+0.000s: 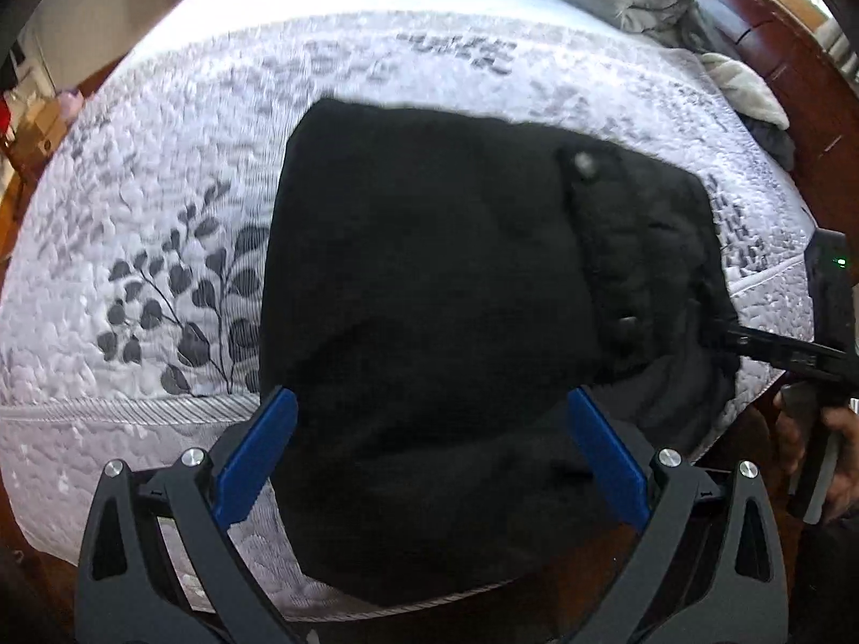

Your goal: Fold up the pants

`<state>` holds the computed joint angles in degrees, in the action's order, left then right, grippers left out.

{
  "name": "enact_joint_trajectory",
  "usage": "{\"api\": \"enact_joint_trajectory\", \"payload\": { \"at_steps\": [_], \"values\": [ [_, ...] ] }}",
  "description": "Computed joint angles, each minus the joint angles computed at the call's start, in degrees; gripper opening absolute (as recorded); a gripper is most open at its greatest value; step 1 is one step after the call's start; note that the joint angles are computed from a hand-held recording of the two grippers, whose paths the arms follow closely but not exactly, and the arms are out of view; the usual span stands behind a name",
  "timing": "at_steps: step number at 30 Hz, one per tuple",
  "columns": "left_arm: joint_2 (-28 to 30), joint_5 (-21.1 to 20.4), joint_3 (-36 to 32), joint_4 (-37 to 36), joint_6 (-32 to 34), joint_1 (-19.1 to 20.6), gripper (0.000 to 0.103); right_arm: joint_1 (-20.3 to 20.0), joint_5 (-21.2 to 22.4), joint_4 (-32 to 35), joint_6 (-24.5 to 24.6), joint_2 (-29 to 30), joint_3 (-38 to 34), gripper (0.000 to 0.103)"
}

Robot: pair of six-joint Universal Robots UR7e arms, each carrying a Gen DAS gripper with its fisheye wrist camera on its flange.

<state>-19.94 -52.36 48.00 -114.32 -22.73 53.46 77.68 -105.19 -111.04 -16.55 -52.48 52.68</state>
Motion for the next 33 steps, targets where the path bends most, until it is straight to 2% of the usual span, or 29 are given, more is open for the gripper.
{"api": "enact_joint_trajectory", "payload": {
  "at_steps": [5,10,13,16,17,18,22,25,27,29,33],
  "values": [
    [-0.5,-2.5,0.7,-1.8,3.0,1.6,0.1,-1.5,4.6,2.7,0.1,0.9,-2.1,0.099],
    [-2.9,-7.2,3.2,-4.3,5.9,3.1,0.1,-1.1,3.7,2.8,-2.5,1.6,-2.8,0.099],
    [-5.5,-13.2,6.5,-8.1,5.3,5.1,0.1,-0.8,3.4,3.1,-3.7,2.2,-3.6,0.099],
    [-7.0,-23.0,7.9,-9.1,1.3,8.3,0.1,-0.6,3.7,3.7,-4.4,2.6,-4.1,0.099],
    [-7.4,-28.6,8.3,-9.7,-0.1,10.0,0.1,-0.6,3.8,3.8,-4.4,2.7,-4.2,0.099],
    [-7.5,-31.8,8.8,-10.6,-0.6,10.9,0.1,-0.6,4.1,4.0,-4.5,2.8,-4.3,0.1],
    [-7.6,-39.1,10.1,-13.0,-2.2,13.4,0.1,-0.2,4.4,4.3,-5.1,3.2,-4.4,0.1],
    [-6.4,-40.9,8.6,-10.1,-1.4,13.8,0.1,-0.1,4.7,5.4,-5.1,3.5,-5.3,0.1],
    [-5.4,-38.2,7.5,-7.9,0.4,13.0,0.1,-0.3,4.8,6.3,-5.3,3.6,-5.9,0.1],
    [-4.0,-37.2,4.9,-5.1,3.6,12.3,0.1,-0.3,4.7,7.4,-4.9,4.1,-7.0,0.1],
    [-3.0,-33.6,3.6,-2.4,4.1,11.0,0.1,-1.1,5.5,10.7,-4.7,5.1,-9.8,0.099]
  ]
}}
